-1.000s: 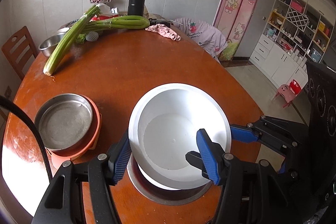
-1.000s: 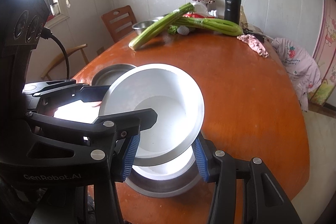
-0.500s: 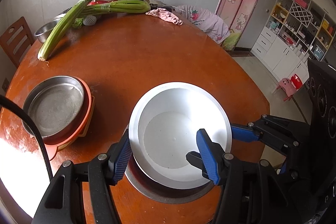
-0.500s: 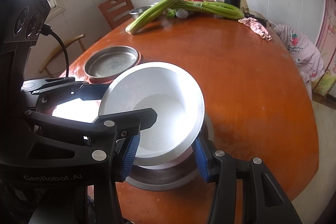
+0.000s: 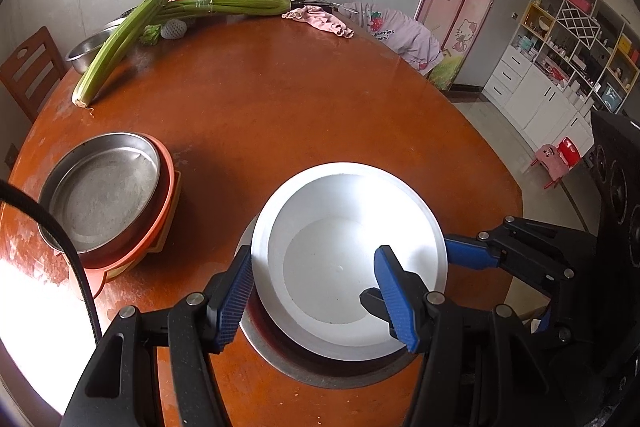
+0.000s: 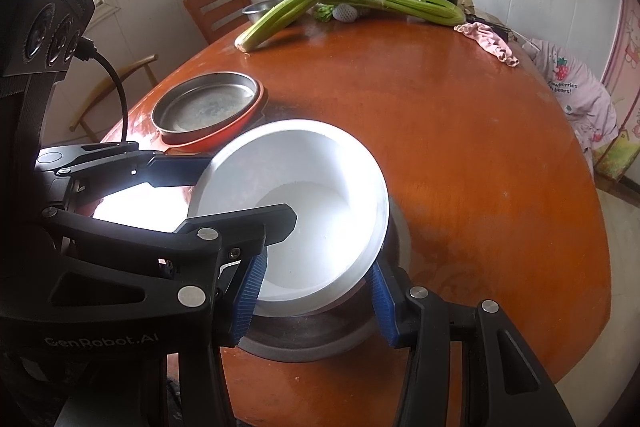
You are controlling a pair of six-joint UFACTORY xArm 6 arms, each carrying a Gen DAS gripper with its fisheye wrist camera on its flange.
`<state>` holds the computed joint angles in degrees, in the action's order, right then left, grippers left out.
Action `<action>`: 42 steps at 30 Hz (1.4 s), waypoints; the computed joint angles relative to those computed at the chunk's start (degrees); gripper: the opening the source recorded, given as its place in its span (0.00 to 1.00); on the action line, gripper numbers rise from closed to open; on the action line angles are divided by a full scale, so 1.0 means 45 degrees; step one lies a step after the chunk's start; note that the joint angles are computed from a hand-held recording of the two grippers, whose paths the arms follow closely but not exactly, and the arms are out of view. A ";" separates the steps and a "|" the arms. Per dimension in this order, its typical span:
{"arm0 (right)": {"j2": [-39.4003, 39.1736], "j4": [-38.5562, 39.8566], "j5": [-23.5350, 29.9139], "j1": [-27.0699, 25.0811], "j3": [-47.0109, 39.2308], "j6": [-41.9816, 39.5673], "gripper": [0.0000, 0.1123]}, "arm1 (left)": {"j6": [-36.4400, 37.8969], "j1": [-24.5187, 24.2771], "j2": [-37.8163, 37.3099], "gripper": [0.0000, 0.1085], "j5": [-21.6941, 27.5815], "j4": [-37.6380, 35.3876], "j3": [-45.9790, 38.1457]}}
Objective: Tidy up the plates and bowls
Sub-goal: 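Open the left tool to release the small bowl and pull back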
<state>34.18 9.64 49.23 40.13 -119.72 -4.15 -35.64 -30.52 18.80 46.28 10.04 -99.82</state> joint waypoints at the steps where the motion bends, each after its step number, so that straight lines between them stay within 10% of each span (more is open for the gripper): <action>1: 0.0013 -0.0061 0.0019 0.0012 -0.0017 0.0026 0.46 | 0.0007 0.0011 -0.0008 0.56 -0.0017 -0.0020 0.0029; 42: 0.0204 -0.0498 -0.0244 -0.0200 -0.0738 0.0144 0.52 | -0.0255 0.0280 -0.0566 0.56 -0.0456 0.0163 0.0434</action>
